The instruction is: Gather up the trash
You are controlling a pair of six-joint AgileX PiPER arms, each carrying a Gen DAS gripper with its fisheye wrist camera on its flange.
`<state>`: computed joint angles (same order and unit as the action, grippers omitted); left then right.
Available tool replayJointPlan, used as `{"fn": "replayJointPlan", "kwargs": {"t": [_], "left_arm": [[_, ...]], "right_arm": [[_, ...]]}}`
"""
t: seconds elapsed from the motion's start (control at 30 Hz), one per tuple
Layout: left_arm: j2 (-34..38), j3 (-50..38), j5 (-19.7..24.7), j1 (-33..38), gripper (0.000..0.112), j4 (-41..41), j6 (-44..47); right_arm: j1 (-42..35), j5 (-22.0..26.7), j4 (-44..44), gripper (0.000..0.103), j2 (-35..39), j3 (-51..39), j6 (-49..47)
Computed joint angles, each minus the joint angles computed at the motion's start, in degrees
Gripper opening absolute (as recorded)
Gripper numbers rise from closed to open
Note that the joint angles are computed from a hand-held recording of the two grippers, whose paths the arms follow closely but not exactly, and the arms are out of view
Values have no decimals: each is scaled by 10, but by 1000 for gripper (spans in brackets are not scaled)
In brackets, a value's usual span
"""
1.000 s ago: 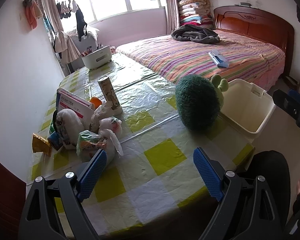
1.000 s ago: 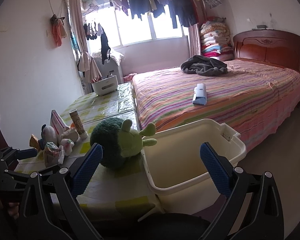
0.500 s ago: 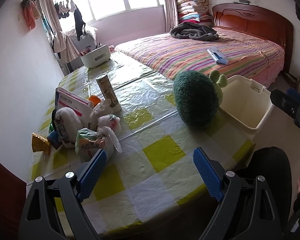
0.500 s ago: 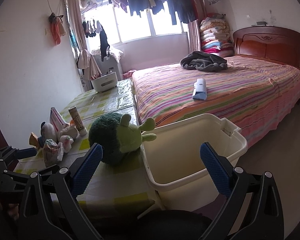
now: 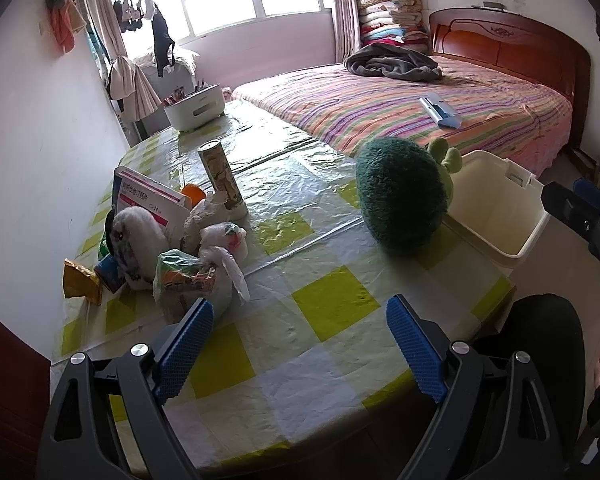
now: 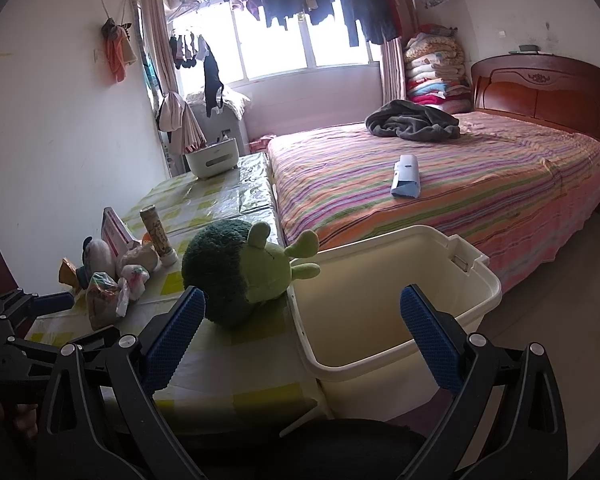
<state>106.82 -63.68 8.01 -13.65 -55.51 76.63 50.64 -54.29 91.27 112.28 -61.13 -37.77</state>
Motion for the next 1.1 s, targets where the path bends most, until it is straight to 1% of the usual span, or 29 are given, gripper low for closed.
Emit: {"fn": "replayJointPlan", "kwargs": {"t": [0.13, 0.27, 0.53, 0.6, 0.67, 0.8, 1.1], "left_arm": [[0, -1, 0, 6, 86, -18, 15], [3, -6, 3, 15, 86, -6, -3], [6, -19, 5, 38, 86, -15, 2], [9, -25, 5, 45, 86, -1, -18], [13, -37, 13, 55, 86, 24, -51], [22, -55, 26, 76, 86, 51, -90], [50, -117, 86, 109, 86, 129, -195]], "right_arm": [[0, 0, 2, 97, 2, -6, -9], [-1, 0, 2, 97, 3, -11, -20], [-5, 9, 1, 97, 6, -30, -50], [-8, 12, 0, 97, 7, -38, -62], [-13, 21, 0, 97, 10, -49, -76], [-25, 42, 2, 97, 20, -79, -112], [-59, 98, 49, 97, 66, -182, -236]]}}
